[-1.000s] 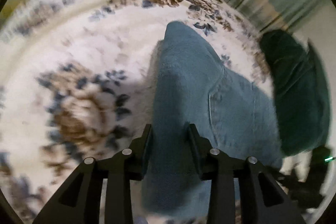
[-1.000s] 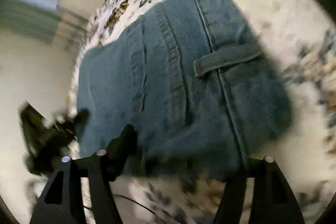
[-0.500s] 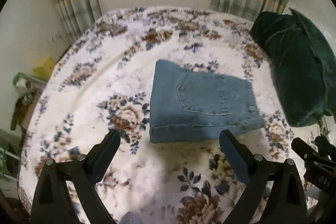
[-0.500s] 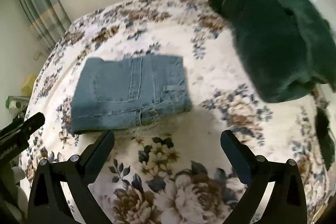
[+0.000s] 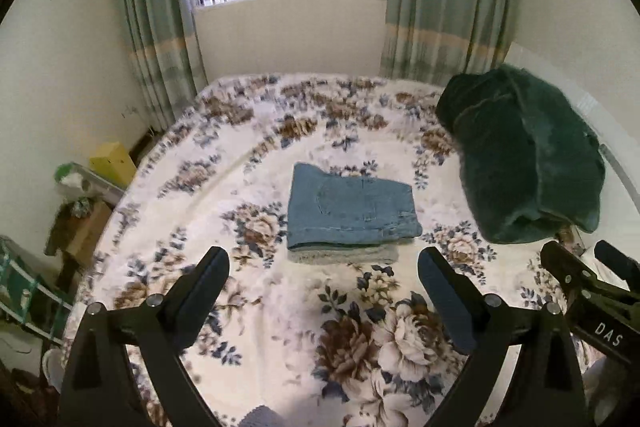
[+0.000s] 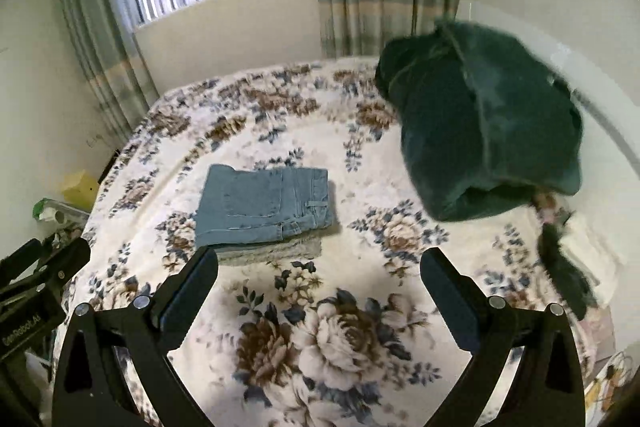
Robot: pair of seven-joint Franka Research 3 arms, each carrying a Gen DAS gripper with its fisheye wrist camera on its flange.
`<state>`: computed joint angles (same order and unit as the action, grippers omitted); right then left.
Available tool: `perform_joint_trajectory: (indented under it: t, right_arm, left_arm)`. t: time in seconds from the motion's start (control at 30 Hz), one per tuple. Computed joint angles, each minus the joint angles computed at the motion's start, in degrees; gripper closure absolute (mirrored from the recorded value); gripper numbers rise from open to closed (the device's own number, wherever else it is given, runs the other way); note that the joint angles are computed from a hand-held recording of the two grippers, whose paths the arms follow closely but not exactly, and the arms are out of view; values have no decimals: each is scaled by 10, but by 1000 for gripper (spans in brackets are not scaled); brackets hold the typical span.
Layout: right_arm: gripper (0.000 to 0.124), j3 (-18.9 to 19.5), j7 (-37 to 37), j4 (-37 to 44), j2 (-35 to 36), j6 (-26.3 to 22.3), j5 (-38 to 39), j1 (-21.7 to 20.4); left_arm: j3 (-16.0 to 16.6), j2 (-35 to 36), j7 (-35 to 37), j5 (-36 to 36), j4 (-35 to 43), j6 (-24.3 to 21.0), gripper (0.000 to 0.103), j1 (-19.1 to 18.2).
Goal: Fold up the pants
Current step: 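Open both grippers and lift them away from the folded jeans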
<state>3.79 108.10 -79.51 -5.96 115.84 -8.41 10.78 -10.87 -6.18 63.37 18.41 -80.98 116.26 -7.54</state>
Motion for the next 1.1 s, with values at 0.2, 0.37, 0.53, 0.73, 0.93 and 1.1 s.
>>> perform_joint_trajectory:
  t: [0.2,0.37,0.53,0.73,0.93,1.1]
  right_arm:
    - [21,11,-40,-2,-104,-51,20,-2]
    - [21,23,-66,31,-155,-100,42,-15]
    - [21,35,-79,103,-171,-168,55,-32]
    - [21,54,-77,207,-152,-237,54,-46]
    - [21,69,-80,292,-119,-286,45,-46]
    - [21,67,-78,296,-113,-289,43,-43]
  left_arm:
    - [-22,-73,-21,19,-2,-50,6,-10]
    - [-38,-109,-33,29,17,-91,6,-14]
    - [-48,-126,-36,38,34,-113,6,-11]
    - [-57,-143,-26,47,42,-131,6,-9]
    - [-58,-150,-21,37,50,-135,0,-10]
    - [-66,-155,-25,44,49,-134,0,-6]
